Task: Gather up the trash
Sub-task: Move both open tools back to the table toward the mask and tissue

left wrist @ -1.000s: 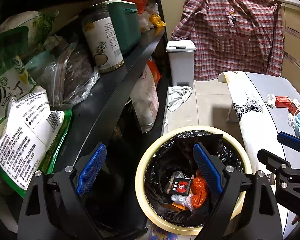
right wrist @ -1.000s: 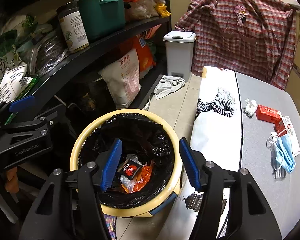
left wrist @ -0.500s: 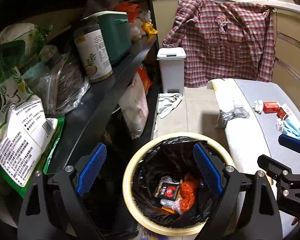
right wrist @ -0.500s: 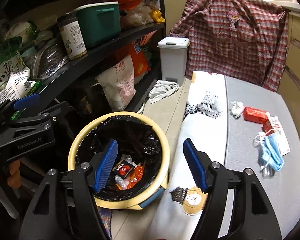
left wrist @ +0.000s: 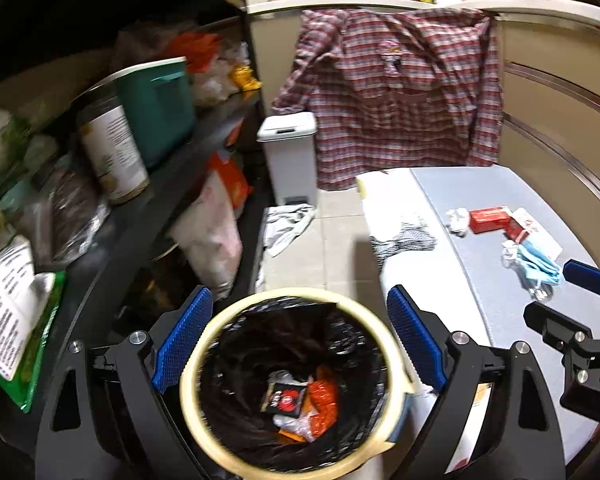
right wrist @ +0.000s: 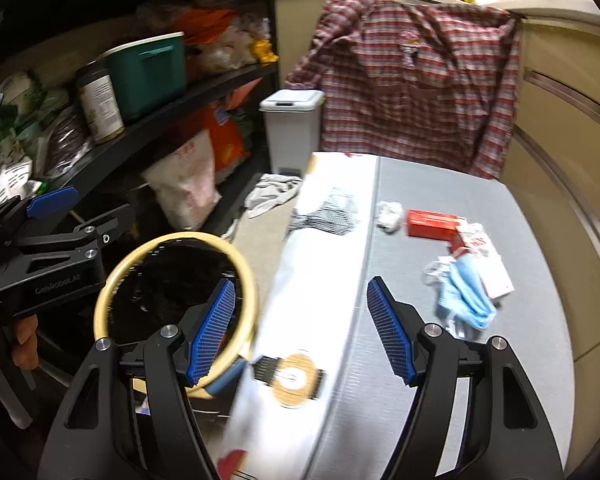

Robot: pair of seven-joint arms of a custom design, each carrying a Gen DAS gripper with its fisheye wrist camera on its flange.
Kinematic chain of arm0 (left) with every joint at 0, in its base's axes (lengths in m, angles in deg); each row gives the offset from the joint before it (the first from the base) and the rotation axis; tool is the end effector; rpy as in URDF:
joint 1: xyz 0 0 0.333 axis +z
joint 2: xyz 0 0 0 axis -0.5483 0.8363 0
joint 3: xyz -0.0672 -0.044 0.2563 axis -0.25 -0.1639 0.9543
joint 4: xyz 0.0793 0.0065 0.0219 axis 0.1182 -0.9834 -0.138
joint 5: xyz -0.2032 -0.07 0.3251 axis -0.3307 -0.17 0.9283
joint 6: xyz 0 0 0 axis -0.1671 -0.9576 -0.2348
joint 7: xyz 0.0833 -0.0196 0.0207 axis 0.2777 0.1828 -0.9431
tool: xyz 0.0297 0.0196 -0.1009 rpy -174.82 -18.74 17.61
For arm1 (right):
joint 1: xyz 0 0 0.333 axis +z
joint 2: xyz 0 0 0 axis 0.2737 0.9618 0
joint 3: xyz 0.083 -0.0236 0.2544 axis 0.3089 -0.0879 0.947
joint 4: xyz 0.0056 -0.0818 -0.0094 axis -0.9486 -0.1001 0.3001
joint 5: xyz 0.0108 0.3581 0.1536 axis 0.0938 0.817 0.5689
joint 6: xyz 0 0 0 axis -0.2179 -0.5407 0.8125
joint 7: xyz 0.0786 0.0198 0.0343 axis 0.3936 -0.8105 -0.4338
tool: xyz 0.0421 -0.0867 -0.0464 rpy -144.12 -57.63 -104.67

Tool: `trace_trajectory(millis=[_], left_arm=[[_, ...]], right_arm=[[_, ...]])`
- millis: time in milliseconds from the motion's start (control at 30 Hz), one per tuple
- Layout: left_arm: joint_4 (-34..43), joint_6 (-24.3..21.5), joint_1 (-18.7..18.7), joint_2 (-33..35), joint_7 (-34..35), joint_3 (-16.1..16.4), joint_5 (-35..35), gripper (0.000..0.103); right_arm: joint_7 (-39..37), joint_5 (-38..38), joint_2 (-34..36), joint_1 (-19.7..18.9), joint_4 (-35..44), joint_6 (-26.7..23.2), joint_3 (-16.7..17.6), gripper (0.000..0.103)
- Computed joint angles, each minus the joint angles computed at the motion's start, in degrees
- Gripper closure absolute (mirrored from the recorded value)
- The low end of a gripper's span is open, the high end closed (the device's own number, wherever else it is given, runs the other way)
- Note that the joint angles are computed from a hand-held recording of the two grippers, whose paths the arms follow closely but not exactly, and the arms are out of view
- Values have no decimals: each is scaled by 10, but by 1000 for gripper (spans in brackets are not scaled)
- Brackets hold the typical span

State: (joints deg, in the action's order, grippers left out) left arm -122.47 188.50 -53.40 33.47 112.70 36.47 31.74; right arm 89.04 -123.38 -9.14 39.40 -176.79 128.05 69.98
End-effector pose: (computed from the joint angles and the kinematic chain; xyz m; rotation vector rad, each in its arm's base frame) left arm 0.6049 -0.1491 0.3662 -1.3645 1.9591 -0.8309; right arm 0.5321 0.2799 0.3625 -1.6504 1.8271 -0.7665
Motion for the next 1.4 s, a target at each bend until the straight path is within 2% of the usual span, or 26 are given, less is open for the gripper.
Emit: trace_trajectory(millis=[67, 300, 533, 767, 900, 1067, 1300, 1400], left_arm=[[3, -1, -6, 3, -1, -4, 1, 17], [29, -13, 0, 22, 4, -52, -3, 17], [61, -27, -25, 51, 0, -59, 6, 17], [99, -44, -26, 83, -2, -81, 11, 17], [136, -53, -44, 111, -14, -69, 21, 17], [211, -76, -69, 168, -37, -41, 39, 17], [334, -120, -71, 256, -66, -32, 56, 17], [367, -138, -54, 278, -63, -49, 59, 17]], right_arm=[[9, -7, -16, -4, -19, -4, -3, 34], [28, -25, -66, -41, -79, -21, 4, 34], [52, -33, -98, -81, -123, -25, 13, 34], [70, -37, -111, -111, -151, -18, 13, 34], [94, -52, -120, -128, -166, -14, 9, 34], [159, -107, -119, -155, -184, -9, 1, 34], [221, -171, -79, -178, -167, 54, -20, 34], [203, -167, -45, -173, -138, 66, -26, 35]])
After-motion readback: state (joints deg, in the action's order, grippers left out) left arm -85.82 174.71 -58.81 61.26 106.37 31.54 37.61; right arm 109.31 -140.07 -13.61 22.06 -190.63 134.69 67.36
